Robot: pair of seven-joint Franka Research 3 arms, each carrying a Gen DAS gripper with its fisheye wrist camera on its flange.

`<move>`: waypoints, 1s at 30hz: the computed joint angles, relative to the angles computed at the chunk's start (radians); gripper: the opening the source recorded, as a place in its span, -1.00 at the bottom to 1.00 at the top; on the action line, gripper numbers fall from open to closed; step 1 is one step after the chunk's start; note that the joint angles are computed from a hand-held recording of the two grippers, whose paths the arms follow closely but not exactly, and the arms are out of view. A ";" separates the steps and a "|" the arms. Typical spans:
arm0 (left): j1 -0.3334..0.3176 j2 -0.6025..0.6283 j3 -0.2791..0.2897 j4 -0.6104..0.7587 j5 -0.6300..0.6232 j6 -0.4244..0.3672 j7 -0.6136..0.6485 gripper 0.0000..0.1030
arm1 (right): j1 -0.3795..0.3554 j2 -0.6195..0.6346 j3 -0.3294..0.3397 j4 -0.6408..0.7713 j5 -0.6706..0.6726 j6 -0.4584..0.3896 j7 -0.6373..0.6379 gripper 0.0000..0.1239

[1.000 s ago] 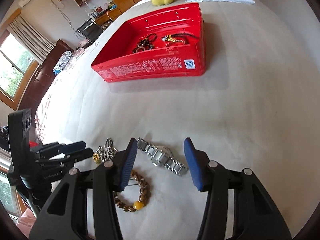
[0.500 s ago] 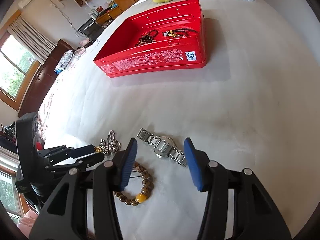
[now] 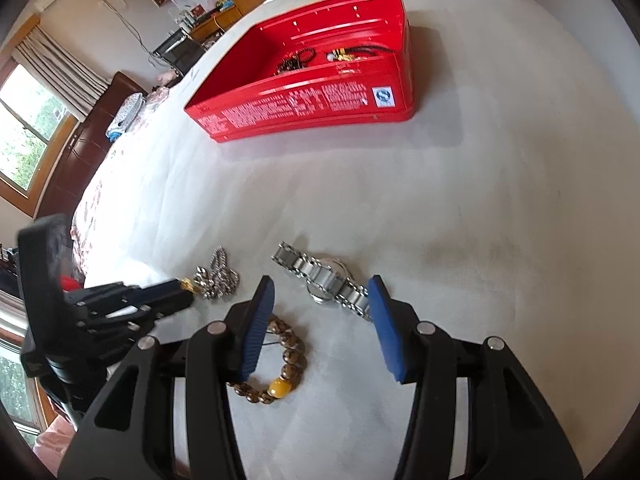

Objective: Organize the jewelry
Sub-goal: 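Grasp the gold pendant with the left tool while the right tool grasps the silver watch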

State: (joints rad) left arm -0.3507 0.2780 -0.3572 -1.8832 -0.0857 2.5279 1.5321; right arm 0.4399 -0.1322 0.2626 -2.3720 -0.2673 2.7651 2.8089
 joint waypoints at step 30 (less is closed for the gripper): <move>0.022 0.017 -0.006 0.045 -0.041 -0.009 0.024 -0.52 | 0.075 0.120 -0.057 0.144 -0.031 -0.219 -0.115 -0.52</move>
